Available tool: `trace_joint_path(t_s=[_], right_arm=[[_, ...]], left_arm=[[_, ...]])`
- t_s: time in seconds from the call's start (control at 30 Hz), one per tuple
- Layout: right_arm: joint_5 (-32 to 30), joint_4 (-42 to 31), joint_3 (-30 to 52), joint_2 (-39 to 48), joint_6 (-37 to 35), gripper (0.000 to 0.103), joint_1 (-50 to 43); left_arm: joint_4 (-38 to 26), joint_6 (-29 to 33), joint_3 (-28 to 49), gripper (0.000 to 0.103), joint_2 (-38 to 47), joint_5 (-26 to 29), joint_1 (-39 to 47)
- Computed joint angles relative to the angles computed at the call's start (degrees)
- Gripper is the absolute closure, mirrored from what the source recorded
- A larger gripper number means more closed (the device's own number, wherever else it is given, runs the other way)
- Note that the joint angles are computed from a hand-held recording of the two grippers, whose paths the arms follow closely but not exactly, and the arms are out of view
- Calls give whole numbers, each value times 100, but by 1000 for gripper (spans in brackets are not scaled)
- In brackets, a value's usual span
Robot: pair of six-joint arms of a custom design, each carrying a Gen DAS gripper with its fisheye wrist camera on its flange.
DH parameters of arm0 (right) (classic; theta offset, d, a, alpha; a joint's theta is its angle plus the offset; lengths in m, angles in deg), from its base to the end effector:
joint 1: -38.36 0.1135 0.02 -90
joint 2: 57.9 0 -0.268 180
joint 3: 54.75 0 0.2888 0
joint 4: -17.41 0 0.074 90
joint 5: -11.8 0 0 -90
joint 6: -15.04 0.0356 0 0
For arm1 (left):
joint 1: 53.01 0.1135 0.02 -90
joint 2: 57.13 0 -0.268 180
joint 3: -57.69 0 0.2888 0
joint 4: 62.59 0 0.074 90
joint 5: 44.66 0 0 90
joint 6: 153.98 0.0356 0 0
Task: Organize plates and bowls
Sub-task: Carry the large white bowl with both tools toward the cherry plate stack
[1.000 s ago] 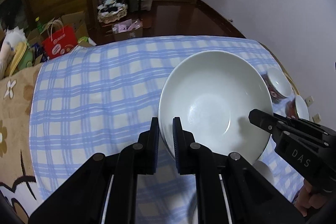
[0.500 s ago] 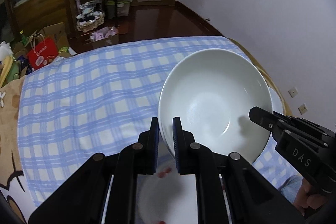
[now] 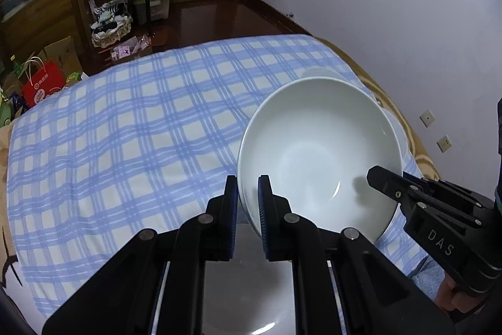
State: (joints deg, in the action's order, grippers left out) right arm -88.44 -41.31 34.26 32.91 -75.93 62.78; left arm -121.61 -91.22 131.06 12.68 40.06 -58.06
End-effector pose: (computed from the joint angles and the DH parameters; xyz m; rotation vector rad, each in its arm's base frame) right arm 0.3307 0.1571 0.2775 -0.6431 2.5707 0.3741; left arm 0.2770 -0.0212 0.2928 -0.5236 2.4814 -0.1069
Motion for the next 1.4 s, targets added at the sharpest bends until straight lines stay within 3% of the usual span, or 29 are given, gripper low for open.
trace_joint_path(t_s=[0.47,1.1,1.4], right_arm=[[-299,216,-250,353,-23,89,-565],[32,-92,-379,527,-372,89,-1111],[109,-119,-478,535,-451,89,-1090]], left_arm=[[352,-82,100,91,932,-57,-351],[470,-221,363,91,1882,90,-1015],[481,-277,328,91,1884,221,-988]])
